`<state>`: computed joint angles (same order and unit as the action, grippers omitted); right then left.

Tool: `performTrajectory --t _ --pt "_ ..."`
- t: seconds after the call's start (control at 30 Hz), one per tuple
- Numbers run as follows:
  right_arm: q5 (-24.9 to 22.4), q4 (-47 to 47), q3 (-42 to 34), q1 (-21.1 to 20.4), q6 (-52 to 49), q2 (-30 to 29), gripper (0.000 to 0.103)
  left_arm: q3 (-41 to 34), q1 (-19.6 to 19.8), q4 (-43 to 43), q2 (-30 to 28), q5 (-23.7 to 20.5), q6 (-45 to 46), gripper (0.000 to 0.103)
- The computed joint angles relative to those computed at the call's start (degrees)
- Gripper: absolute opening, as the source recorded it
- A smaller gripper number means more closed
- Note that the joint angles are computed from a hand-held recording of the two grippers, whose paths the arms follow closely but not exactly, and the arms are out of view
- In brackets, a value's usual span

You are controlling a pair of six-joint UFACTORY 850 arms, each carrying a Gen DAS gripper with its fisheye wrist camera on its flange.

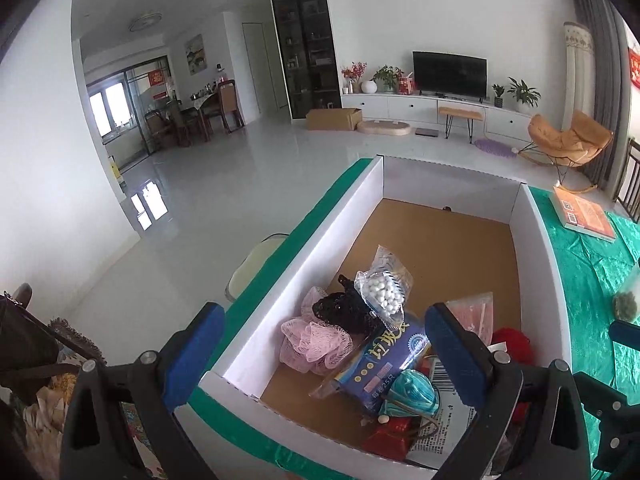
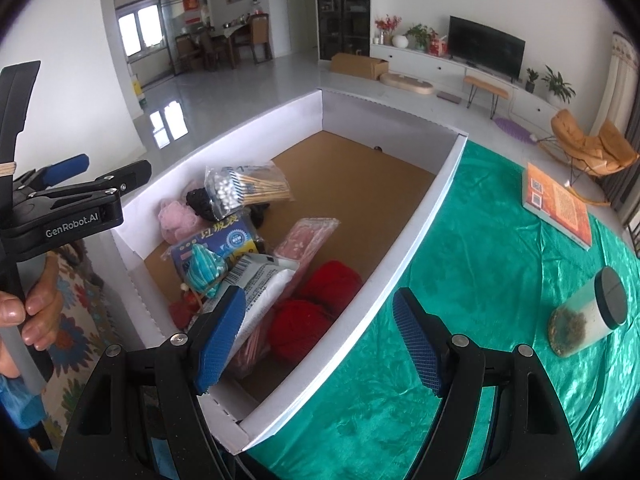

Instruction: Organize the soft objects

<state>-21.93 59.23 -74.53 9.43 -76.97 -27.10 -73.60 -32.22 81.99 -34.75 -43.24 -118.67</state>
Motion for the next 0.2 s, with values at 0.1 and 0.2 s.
performTrajectory --t 0.1,0.2 --pt "0.14 -0.12 0.29 0.03 -0.02 0.07 0.079 1.68 0.06 3.52 1.31 3.31 -4.27 0.100" --pt "0.19 2.36 1.14 -0.38 -2.47 0.61 0.079 1.66 -0.77 5.60 1.52 3.80 -5.77 0.100"
